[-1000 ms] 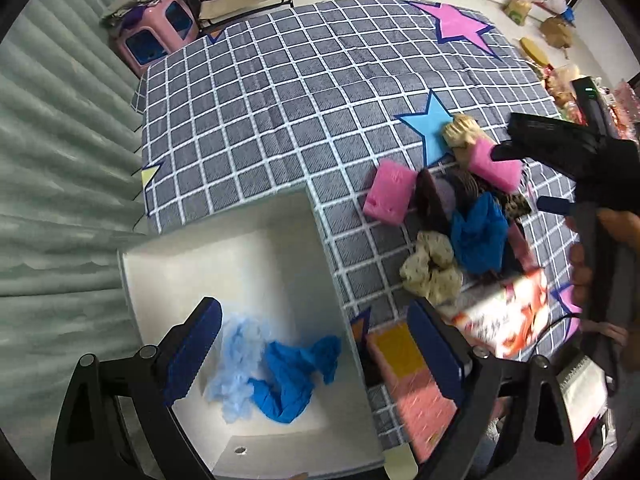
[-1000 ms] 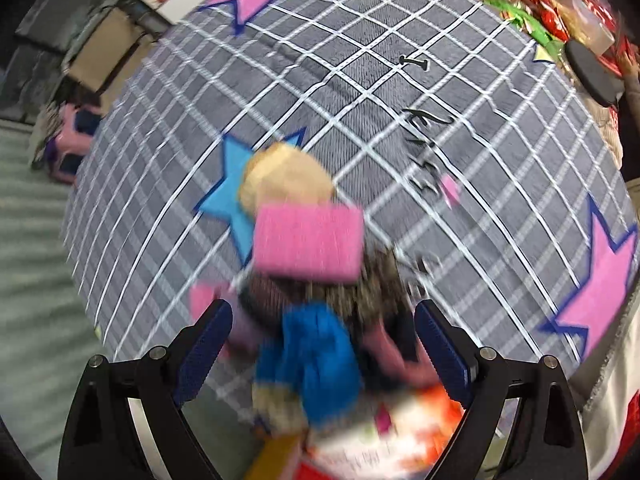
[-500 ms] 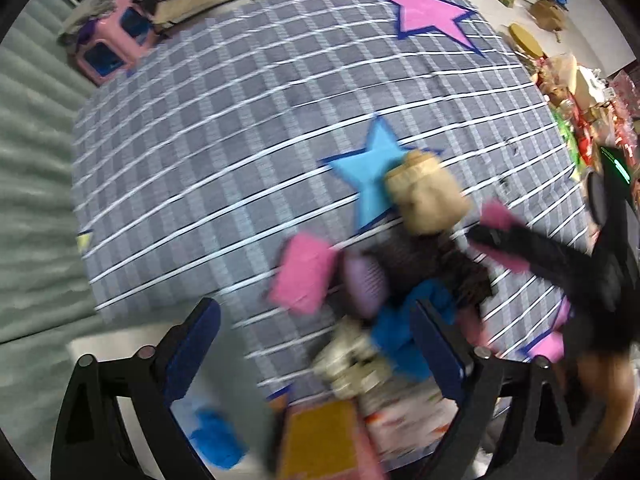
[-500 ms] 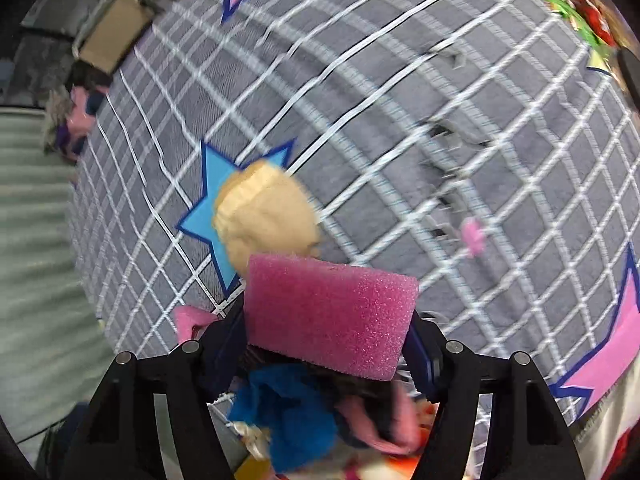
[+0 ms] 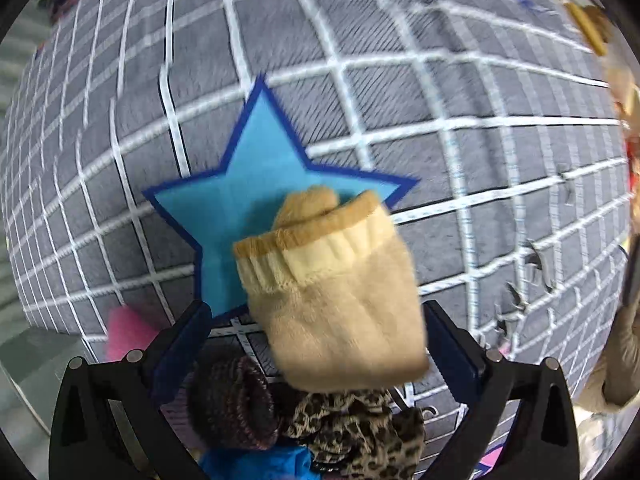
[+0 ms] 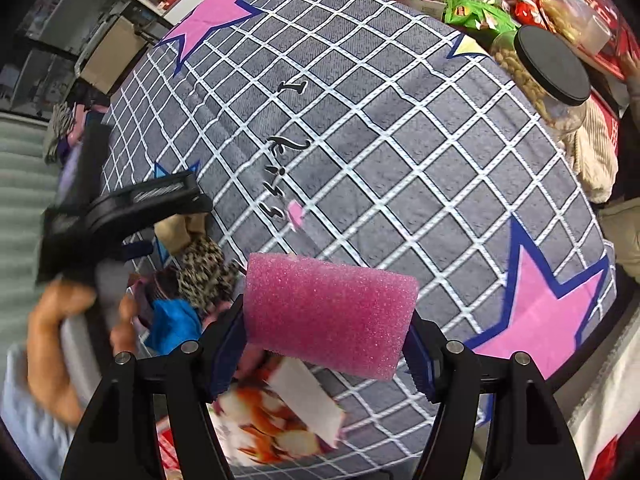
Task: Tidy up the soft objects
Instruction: 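Grasp the beige knit glove with left tool while right tool grasps the pink sponge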
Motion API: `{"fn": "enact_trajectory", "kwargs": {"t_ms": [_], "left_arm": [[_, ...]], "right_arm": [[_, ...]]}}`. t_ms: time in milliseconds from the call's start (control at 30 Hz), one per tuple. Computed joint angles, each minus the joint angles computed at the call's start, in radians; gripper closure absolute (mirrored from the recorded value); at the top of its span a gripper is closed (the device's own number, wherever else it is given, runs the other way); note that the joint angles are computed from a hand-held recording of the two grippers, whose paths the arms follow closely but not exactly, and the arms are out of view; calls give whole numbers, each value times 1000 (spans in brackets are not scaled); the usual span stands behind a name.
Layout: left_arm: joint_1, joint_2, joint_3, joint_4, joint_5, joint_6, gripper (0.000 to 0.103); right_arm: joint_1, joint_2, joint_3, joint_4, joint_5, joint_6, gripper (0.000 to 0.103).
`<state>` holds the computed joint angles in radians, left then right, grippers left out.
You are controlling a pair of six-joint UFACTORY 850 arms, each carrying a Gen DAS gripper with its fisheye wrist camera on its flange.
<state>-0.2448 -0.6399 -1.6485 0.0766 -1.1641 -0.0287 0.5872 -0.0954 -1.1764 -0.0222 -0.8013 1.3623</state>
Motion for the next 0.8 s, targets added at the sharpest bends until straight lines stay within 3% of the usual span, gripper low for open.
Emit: {"fn": "enact_trajectory", "kwargs": {"t_ms": [67, 100, 200, 300, 400, 633, 800], "left_arm": [[14, -9, -13, -46, -13, 4, 10], [14, -7, -14, -46, -8, 7, 20], [8, 19, -13, -55, 16, 80, 84], [26, 49, -10, -146, 18, 156, 86], [26, 104, 14, -156, 54, 217, 86], [40, 246, 94, -206, 59, 364, 86], [75, 416, 252, -282, 78, 528, 86]], "right_arm": [[7, 10, 8, -7, 0, 0, 32], [8, 16, 14, -7, 4, -4, 32], [13, 36, 30, -10, 11, -7, 32], [8, 48, 40, -13, 20, -14, 32], [5, 56, 42, -31, 12, -8, 32], [22, 67, 40, -41, -2, 3, 32], [81, 58, 12, -84, -36, 57, 32]]}}
